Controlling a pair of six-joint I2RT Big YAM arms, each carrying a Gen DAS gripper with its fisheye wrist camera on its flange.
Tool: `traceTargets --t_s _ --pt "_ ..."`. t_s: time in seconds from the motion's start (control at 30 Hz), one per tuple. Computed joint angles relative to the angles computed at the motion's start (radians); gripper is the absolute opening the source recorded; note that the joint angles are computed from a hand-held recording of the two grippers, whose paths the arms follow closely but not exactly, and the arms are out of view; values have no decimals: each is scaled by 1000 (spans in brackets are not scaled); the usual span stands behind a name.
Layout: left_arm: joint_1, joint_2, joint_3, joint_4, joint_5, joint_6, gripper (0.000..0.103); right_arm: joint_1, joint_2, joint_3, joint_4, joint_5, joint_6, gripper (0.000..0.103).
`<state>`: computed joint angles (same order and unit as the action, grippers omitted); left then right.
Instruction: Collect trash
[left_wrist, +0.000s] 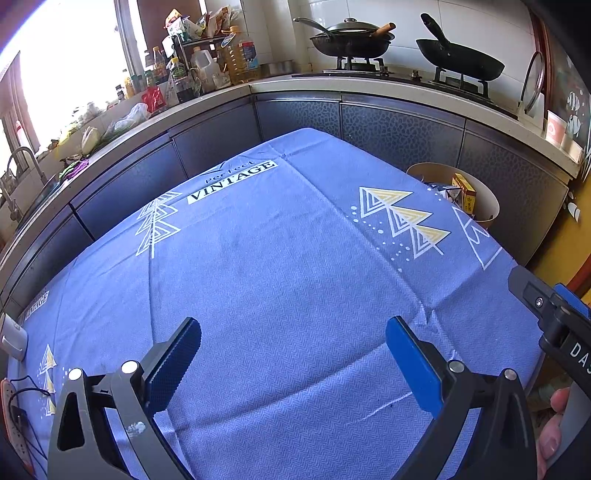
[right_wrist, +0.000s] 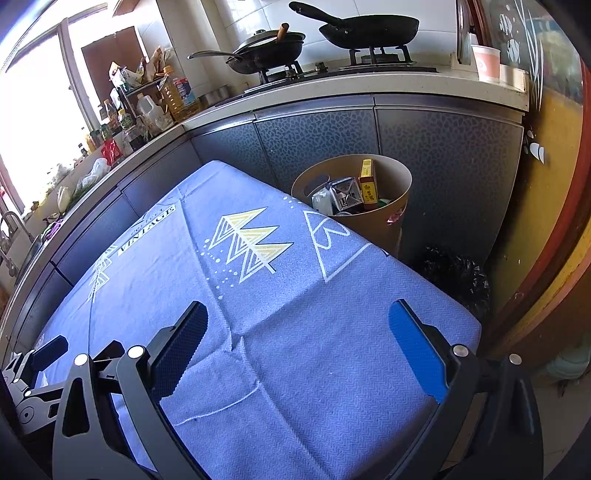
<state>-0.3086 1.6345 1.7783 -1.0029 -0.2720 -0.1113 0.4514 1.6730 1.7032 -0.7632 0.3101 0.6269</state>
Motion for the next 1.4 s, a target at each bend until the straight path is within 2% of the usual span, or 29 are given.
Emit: traceTargets --t_s 1.4 --pt "3 11 16 -18 21 21 100 -4 7 26 -20 -4 -16 97"
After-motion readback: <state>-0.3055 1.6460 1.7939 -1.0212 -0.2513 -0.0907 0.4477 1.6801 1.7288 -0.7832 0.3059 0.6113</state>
